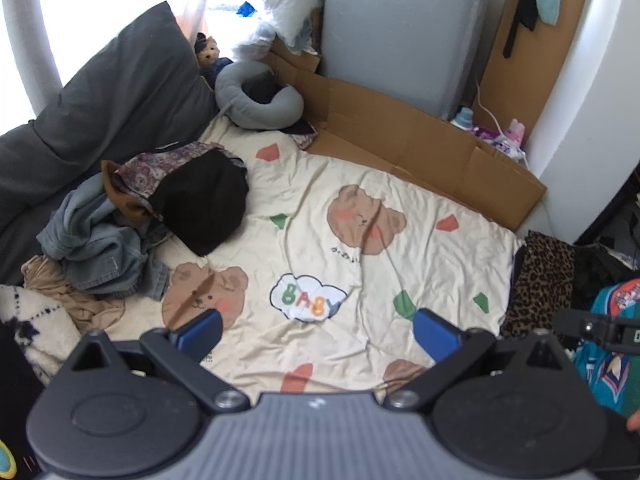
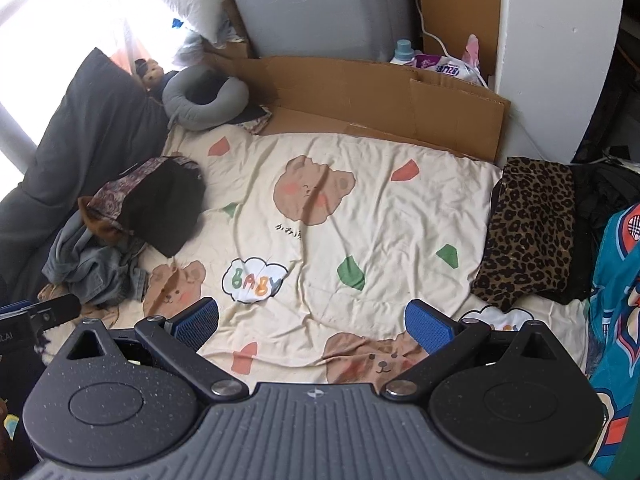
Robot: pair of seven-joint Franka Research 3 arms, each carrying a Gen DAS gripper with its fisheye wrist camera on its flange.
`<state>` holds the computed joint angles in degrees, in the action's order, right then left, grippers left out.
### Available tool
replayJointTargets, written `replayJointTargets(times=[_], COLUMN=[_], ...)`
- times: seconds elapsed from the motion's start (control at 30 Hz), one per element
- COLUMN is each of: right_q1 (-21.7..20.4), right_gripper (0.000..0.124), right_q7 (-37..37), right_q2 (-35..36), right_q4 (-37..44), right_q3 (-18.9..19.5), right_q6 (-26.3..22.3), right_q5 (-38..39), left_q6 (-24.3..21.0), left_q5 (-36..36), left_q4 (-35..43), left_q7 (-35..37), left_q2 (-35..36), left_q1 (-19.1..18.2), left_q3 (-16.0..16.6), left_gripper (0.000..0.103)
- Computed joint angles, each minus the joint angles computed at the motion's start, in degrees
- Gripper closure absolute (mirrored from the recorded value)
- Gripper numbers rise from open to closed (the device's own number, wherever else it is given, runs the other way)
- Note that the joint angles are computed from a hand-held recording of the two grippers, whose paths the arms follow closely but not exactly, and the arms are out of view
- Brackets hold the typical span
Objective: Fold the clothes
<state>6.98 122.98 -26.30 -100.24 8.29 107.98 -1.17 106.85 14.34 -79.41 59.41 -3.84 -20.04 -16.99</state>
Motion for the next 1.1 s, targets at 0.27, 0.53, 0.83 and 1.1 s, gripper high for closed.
replayJointTargets(times=[0.27,0.53,0.83,1.1], right_q1=[0.10,0.06,0.06,0.10], right_gripper=[0.021,0.022,0.022,0.022], right_q7=[-0.42,-1.73,-1.60,-1.29], right_q2=[-1.76,-1.01,-1.01,-1.12], right_q4=[-1.27,-1.10,-1.39,-1.53], right_q3=[0.72,1.20,0.93,0.64], right_q6=[-1.06,-1.58,-1.82,-2.06], right_q5=[-0.92,-2.15,-2.15,-1.66], left_q6=[1.83,-0.99,0.99,3.34], left_q5=[-0.27,1.33,-1.06,-2.33], left_q4=[-2.36,-1.59,-3.15,-5.21], left_q7=[-1.17,0.36,0.88,1.14], left_q2=[-1.28,0.95,0.05,-1.48], left_q1=[-0.24,-0.67,-0.39,0.03], left_q3=[-0.37,-0.30,0.06,0.34], left_gripper=[0.000,0.001,0.003,0.004])
